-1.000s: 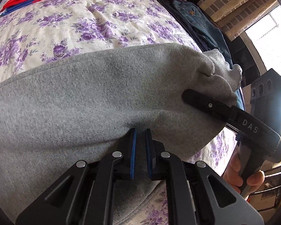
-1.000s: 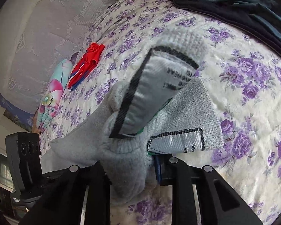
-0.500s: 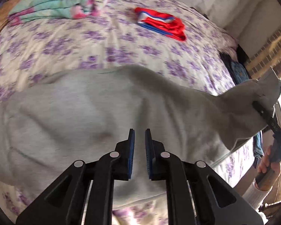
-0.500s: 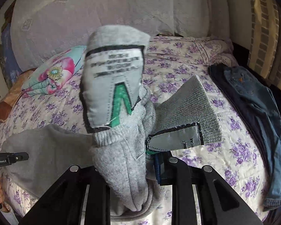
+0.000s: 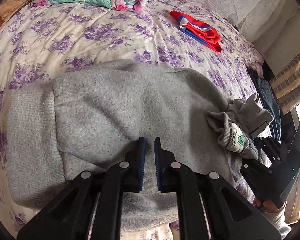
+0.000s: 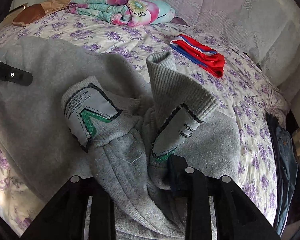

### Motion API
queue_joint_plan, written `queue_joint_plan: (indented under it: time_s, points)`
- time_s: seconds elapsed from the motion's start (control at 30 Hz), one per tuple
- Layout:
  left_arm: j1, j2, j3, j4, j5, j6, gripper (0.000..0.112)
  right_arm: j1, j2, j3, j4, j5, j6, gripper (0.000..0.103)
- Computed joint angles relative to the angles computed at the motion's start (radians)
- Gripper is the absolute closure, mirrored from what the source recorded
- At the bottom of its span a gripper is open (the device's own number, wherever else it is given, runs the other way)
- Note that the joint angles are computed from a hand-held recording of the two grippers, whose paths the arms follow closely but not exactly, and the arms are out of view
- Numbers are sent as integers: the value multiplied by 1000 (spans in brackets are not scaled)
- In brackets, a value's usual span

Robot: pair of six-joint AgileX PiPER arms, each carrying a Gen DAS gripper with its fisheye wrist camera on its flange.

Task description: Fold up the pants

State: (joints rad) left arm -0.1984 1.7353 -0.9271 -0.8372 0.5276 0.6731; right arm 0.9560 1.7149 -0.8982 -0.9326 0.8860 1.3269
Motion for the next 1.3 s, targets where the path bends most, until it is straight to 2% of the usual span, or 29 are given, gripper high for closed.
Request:
queue_joint_plan:
  time_s: [0.17,0.23,0.33,0.47,0.53,0.63,0.7,0.8,0.83,0.87,0.93,0.97,1.03,1.13,1.2,1.3]
  points:
    - [-5,-3,6,-2,-13,9,104,-32,-82,-26,146,-4,-185,67]
    - [-5,-4,7,-2,-15,10,104,-10,-89,-41,165,20,-232,60]
    - [-7,-1,3,5,-14,-1,104,48,3,-83,74,124,-177,43]
    - [-10,1,-5,28,-12,-22,104,38,109,-121,34,138,-136,40]
    - [-6,2,-7,28,-2,-18,104,49,123,-147,33,180,-141,40]
    - [9,11,-20,20,26,-2,104,100,70,-175,38,272,-182,39]
    - [11,13,-22,19,31,-1,104,90,-9,-193,103,272,-266,33]
    - [6,12,-20,20,24,-5,104,56,-98,-229,175,287,-375,29]
    - [5,13,-20,22,23,-5,104,49,-110,-241,180,292,-395,22]
    - [4,13,-21,23,23,-8,104,47,-107,-254,169,297,-412,20]
    - [2,16,-30,34,28,-27,104,20,-74,-280,166,285,-438,18]
    - [2,19,-36,42,33,-35,104,-18,-57,-294,212,250,-478,18]
    - [4,18,-37,43,37,-31,104,-110,-43,-319,384,158,-612,18]
    - [22,24,-37,14,58,15,104,-170,-108,-326,617,71,-783,18]
    - [28,29,-43,9,69,21,104,-203,-180,-348,745,59,-890,18]
    - [19,27,-43,22,61,4,104,-199,-254,-395,694,88,-859,18]
